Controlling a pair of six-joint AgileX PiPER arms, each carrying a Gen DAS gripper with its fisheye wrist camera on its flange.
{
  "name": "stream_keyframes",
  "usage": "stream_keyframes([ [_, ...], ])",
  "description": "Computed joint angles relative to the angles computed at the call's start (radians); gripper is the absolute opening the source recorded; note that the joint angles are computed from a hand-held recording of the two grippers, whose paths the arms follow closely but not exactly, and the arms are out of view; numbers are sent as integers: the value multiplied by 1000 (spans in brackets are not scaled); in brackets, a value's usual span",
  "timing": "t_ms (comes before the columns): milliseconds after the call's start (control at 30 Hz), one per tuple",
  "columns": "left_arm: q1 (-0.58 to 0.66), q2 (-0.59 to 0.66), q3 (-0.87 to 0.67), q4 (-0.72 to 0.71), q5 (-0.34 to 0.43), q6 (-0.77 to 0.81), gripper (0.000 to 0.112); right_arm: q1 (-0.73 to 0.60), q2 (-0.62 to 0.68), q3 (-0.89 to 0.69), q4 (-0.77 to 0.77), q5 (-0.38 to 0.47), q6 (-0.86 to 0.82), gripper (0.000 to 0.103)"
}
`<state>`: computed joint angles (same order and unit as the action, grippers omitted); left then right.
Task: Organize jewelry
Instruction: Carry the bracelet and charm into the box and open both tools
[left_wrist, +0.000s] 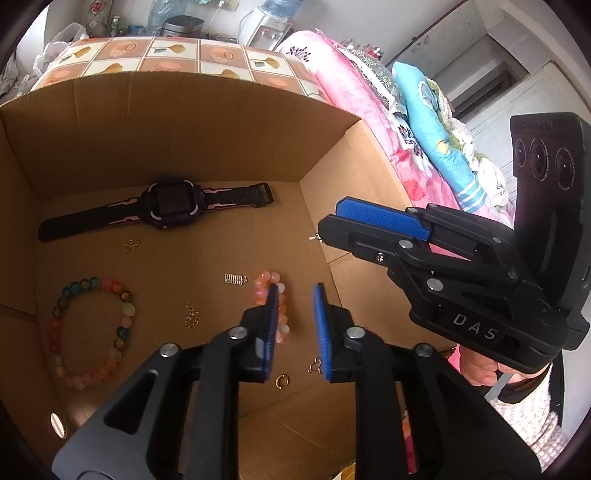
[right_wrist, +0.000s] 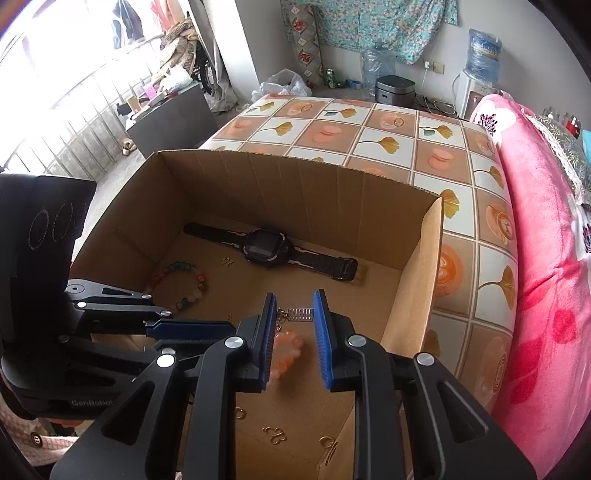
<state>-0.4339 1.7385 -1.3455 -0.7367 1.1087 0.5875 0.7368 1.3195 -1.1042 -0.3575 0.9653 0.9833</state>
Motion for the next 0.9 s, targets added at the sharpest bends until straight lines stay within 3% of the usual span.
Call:
stream_keyframes([
  [33, -6, 3, -4, 2, -5, -7, 31, -5, -3, 2, 1, -4, 2, 21],
  [233, 22, -44, 30, -36, -31, 41, 34, -4, -52, 40, -30, -34, 52, 21],
  [400, 104, -178, 104, -79, -42, 144, 44, 69, -143, 77, -151, 5, 218, 25],
  [467, 171, -257, 150, -107, -38, 206, 58, 138, -192, 96, -229, 66, 339, 34],
  [600, 347, -397, 229, -149, -62, 303, 76, 278, -291, 171, -312, 164, 562, 38],
  [667, 428, -430, 253, -137, -93, 306, 84, 304, -330, 223, -298, 153, 641, 39],
  [833, 484, -299, 210, 3, -49, 139, 84, 266, -398, 372, -174, -40, 726, 43],
  [900, 494, -240, 223, -21, 12, 140, 84, 316, -360, 351, -194, 1, 757, 44],
])
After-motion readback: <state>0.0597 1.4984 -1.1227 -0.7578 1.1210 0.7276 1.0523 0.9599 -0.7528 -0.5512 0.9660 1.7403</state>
